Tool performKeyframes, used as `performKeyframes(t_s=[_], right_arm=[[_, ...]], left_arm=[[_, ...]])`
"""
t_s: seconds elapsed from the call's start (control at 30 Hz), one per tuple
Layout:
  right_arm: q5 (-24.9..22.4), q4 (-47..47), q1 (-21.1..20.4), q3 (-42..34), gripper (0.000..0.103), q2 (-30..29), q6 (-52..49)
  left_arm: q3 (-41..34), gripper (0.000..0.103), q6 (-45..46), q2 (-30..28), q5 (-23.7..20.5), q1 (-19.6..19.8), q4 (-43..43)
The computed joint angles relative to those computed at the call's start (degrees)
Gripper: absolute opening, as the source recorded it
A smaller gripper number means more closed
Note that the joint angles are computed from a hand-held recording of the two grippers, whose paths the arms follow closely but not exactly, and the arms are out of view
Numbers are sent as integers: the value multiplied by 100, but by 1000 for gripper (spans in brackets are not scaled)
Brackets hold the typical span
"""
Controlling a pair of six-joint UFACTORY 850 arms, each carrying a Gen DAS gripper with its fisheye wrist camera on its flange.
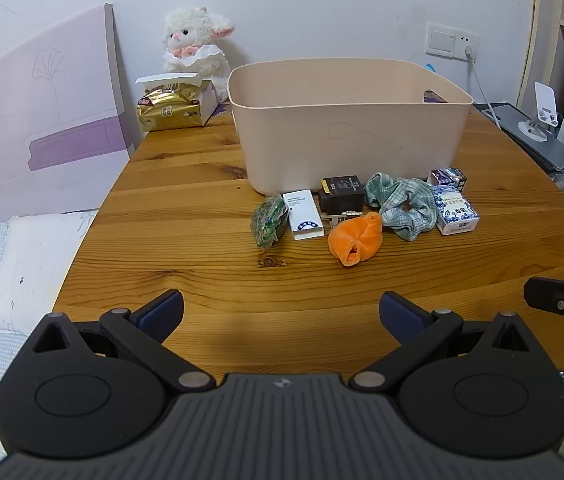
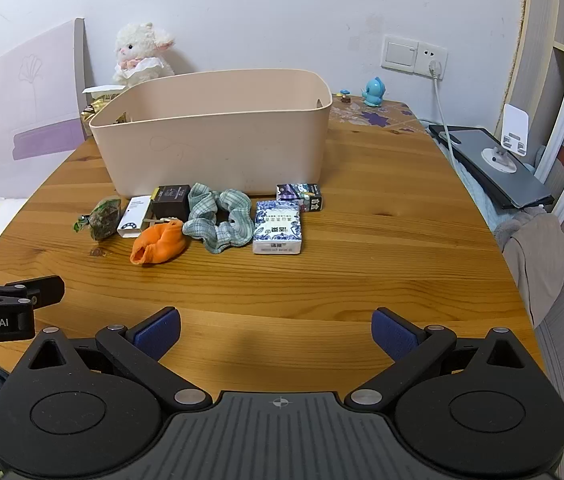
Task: Organize objects
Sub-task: 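Move both tools toward the items in front of the beige bin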
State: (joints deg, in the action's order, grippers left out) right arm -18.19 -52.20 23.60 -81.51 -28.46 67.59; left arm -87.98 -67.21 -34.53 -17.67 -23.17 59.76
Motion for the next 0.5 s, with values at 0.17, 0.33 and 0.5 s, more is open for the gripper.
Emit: performKeyframes(t_s=[0.17, 0.33, 0.5], right_arm=[[1, -26, 2, -2, 103, -6, 31], [-4, -16, 1, -11, 103, -12, 25], [-4, -6, 1, -12, 103, -13, 11]], left_arm=[[6, 103, -26, 1, 6, 1, 31], [-3, 103, -33, -5, 7, -1, 26], [2, 103, -12, 0, 3, 0, 7]])
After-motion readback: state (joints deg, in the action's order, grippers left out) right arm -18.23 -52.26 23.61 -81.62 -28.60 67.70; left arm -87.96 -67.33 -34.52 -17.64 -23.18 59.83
